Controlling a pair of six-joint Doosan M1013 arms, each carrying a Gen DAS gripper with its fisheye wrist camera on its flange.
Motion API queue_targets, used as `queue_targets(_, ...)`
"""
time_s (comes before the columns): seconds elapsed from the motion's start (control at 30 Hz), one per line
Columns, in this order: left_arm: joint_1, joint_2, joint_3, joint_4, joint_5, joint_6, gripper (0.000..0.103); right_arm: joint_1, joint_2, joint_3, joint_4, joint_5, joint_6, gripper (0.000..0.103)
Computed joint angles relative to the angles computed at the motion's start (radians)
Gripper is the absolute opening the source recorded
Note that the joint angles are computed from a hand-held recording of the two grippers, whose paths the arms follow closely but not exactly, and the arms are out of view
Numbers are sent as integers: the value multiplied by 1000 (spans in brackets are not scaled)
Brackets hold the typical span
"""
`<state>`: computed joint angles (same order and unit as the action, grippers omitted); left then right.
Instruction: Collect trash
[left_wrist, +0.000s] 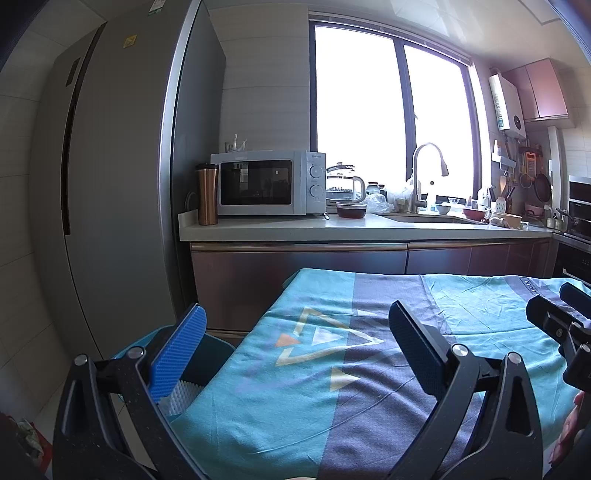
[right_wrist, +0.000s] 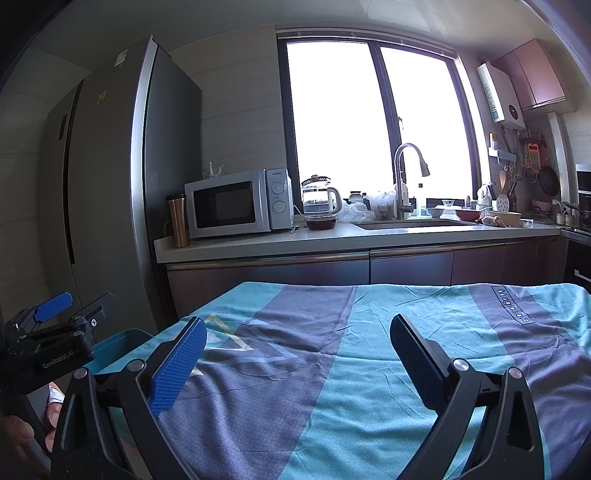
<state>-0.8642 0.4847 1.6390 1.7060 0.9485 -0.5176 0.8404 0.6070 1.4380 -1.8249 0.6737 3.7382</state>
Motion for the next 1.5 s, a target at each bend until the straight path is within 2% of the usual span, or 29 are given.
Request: queue_targets(1.5, -1, 4, -3, -7, 4, 0, 97, -3, 2, -8, 16, -15, -23, 96)
